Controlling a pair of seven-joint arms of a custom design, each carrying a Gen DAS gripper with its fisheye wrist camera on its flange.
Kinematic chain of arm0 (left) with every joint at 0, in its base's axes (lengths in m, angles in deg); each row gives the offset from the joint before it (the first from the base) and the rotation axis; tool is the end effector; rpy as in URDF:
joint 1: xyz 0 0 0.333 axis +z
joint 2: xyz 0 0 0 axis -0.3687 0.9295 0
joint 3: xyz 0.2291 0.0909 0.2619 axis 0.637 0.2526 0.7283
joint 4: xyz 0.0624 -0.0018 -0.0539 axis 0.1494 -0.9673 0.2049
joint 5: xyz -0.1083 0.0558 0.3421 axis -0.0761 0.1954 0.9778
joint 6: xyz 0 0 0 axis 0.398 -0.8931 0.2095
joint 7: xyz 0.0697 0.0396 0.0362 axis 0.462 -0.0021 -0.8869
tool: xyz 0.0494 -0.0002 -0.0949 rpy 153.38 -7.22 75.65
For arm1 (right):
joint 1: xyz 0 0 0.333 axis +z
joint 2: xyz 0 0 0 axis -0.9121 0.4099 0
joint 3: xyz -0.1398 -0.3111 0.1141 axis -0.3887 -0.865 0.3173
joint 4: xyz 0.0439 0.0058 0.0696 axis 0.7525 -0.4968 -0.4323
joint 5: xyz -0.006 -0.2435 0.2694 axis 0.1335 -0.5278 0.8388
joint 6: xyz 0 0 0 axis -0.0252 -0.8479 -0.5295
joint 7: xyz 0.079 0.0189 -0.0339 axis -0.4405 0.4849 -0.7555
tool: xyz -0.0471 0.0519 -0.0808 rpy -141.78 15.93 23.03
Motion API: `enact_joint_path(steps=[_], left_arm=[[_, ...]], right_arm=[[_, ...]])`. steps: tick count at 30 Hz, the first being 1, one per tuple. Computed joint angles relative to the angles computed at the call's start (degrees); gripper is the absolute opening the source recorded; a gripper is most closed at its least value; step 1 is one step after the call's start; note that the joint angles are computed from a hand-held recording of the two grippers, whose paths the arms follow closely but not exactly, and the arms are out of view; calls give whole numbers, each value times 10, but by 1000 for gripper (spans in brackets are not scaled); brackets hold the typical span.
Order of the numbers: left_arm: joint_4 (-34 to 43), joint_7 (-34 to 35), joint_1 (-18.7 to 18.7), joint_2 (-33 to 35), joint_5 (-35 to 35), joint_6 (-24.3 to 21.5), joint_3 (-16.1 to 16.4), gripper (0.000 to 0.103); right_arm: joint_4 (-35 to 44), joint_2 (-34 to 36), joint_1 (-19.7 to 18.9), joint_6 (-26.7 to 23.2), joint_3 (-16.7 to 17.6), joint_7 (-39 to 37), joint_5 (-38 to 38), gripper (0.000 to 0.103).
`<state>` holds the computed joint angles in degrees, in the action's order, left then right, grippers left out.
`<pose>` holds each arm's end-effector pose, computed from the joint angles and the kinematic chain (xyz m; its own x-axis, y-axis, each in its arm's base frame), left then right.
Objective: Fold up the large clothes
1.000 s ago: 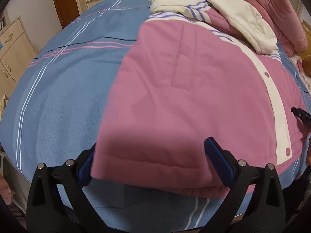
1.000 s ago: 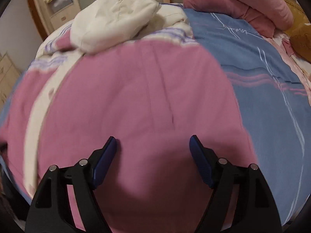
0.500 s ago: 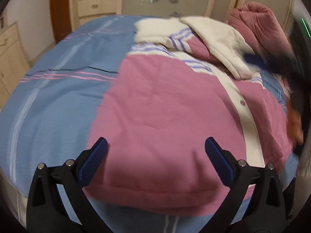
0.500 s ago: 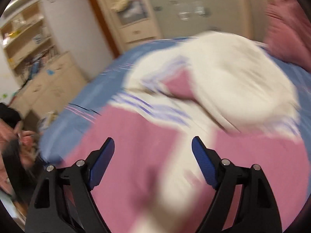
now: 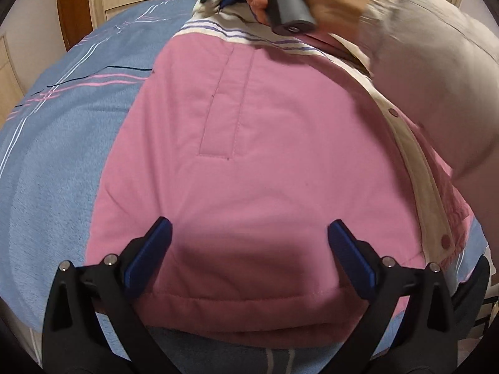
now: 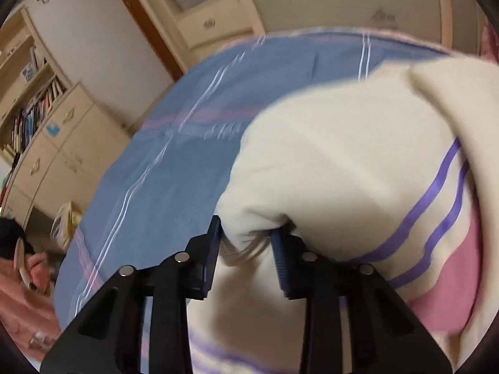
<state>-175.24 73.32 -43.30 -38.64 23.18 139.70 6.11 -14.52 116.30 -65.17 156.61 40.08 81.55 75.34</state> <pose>0.4342 -0.3214 0.4351 -0.0963 -0.9853 0.1408 -0.8424 0.0054 -0.5388 0.7945 0.1193 0.4675 0.3254 -0.8714 -0.3672 -0.8229 -0.0696 -0.5639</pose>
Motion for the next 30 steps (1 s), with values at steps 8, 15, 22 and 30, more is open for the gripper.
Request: enact_joint_path(steps=[8,15,22,30], left_arm=[[-10,-50,-1,-6,71,24,7,101],[-10,-38,8,-8,31,28,-3,101],[-17,-38,10,-14,20,35,-4,101],[-14,-36,10,-12,16,34,-3,101]], right_arm=[[-38,-40,-48,-97,44,-72,79,51],[-95,-69,22,7,-71,-4,-26,51],[-264,-141,24,92,-47,-64,-117,53],[-313,-197,-54,291,-15,-128,52,53]])
